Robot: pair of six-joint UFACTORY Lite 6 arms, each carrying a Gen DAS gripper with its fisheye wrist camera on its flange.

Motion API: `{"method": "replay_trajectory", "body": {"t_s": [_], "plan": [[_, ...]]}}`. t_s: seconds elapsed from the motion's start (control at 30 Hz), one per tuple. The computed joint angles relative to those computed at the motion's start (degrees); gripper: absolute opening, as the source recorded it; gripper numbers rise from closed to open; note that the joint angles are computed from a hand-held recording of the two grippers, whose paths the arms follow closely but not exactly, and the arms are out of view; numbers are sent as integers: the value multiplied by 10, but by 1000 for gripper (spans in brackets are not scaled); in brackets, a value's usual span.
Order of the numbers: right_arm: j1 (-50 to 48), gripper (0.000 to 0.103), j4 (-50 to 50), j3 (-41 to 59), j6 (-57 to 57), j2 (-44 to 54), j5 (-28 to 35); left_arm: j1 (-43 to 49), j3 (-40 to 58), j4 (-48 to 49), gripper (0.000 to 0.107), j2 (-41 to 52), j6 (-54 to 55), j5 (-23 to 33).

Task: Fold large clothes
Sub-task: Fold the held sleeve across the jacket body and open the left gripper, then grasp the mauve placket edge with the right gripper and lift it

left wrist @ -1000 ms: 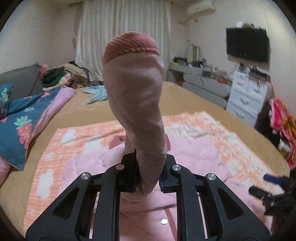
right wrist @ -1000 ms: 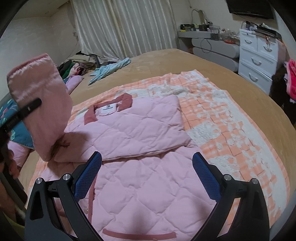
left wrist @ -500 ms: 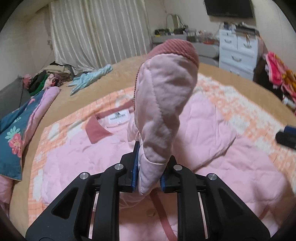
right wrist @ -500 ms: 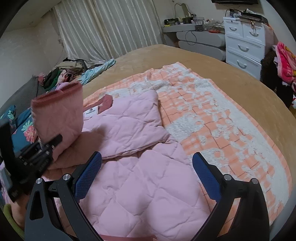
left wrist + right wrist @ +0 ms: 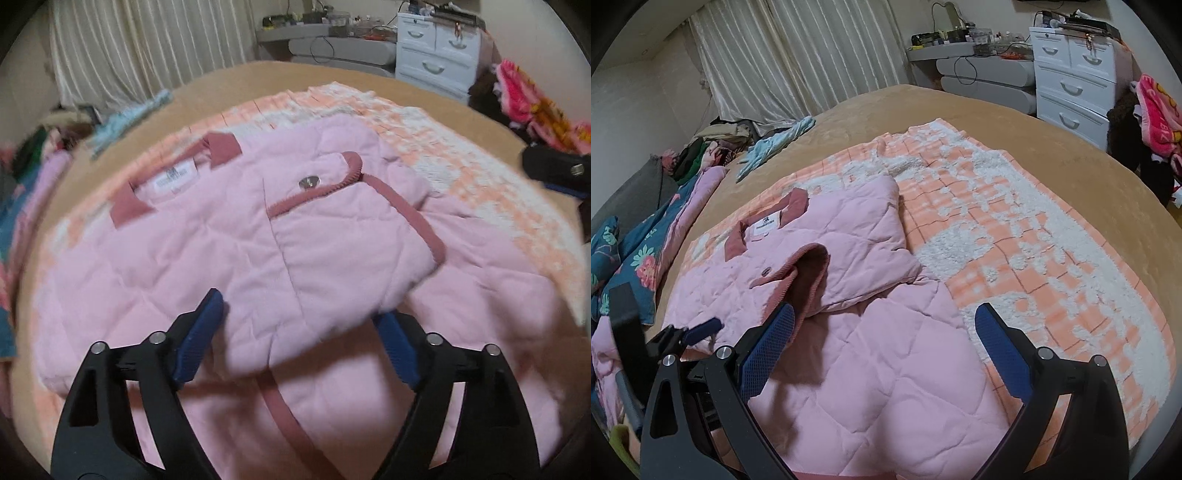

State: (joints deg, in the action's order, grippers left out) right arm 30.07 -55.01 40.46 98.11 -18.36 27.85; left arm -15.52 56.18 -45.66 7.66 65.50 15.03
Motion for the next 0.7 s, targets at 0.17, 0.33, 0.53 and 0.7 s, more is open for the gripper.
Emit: {"method": "replay_trajectory", "body": {"t_s": [0.17, 0.33, 0.53, 0.7], "plan": [[14, 98, -6, 31, 14, 49, -25, 104, 16, -65, 91, -19, 58, 120], [36, 98, -24, 95, 39, 151, -68, 198, 89, -55, 94, 12, 31, 183], [43, 97, -28, 185, 52, 285, -119, 282, 179, 5, 94, 72, -30, 155], [13, 78, -3, 216, 56, 356, -191, 344, 242, 11, 94, 115, -37, 169]]}}
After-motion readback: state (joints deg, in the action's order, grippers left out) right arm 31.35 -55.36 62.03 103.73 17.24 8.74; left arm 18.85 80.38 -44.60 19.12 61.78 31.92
